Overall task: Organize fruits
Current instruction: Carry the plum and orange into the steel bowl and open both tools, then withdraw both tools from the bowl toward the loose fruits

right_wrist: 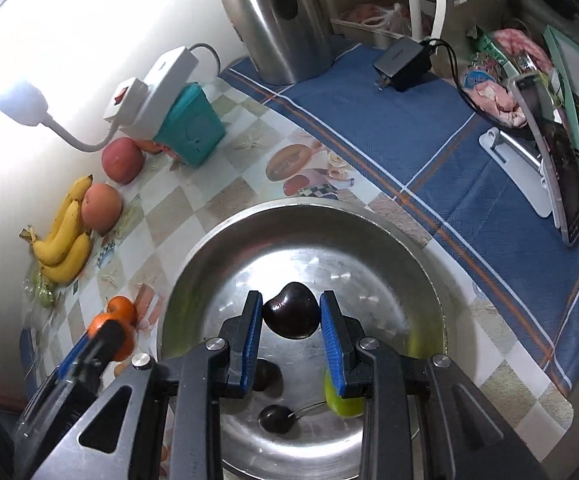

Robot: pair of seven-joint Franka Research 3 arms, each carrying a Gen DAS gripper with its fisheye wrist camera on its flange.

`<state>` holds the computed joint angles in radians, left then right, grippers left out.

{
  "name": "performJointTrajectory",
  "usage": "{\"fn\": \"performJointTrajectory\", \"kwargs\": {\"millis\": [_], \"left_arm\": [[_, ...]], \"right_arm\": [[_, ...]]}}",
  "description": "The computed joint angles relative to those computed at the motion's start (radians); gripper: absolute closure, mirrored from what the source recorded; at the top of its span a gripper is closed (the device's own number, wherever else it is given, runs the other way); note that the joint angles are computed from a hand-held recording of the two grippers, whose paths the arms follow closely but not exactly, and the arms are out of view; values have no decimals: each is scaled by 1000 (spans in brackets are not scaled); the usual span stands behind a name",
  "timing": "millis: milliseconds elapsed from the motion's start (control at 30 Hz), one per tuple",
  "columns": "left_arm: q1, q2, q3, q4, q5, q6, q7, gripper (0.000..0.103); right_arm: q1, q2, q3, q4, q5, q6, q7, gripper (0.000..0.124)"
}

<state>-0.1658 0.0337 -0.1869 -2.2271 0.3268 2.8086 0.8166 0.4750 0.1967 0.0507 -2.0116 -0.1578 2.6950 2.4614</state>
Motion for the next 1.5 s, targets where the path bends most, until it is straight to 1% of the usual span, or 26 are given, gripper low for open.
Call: {"fn": "performJointTrajectory", "kwargs": {"millis": [100,167,267,333,500,567,633,667,700,867,1000,1067,1167,1267,1367,1500], "left_arm": [[-14,36,-5,23,48,-2,-12,65],[-17,54,-3,29,54,1,-13,65],[-8,69,-6,22,2,19,15,65],[-8,73,-5,19,-11,20,19,65],[-2,74,-12,9,-75,26,57,64],[-9,74,-4,13,-52,18,35,63],[-10,71,-3,11,-49,21,31,58],[-8,67,-6,7,-61,25,40,52],[-6,65,-7,7,-70,27,48,49],[-5,45,-6,0,-82,24,54,49],[-4,19,1,0,-65,-18,23,49],[1,7,3,4,-79,-68,10,47],[11,-15,7,2,-107,-130,-4,47],[21,-38,12,-16,-130,-146,-7,47],[30,-67,18,-43,-168,-141,-5,46],[39,-105,23,-74,-176,-142,-24,46]], "right_arm": [[-3,17,6,8,23,-7,-18,93],[-2,33,6,17,37,-14,-25,93],[-6,47,6,18,67,-20,-40,93],[-4,54,4,19,80,-23,-44,93],[6,63,-7,30,76,-47,-35,93],[8,64,-10,34,69,-55,-31,93],[10,62,-12,37,61,-63,-26,92],[13,61,-14,40,53,-69,-20,91],[15,61,-16,43,44,-75,-11,91],[19,39,-20,37,1,-82,17,90],[17,10,-18,24,-42,-74,40,90],[12,-1,-10,21,-45,-74,36,90],[7,-10,0,21,-51,-78,27,91],[5,-13,8,27,-51,-86,17,91],[7,-23,13,23,-58,-92,12,91],[10,-35,18,15,-75,-97,18,90]]}}
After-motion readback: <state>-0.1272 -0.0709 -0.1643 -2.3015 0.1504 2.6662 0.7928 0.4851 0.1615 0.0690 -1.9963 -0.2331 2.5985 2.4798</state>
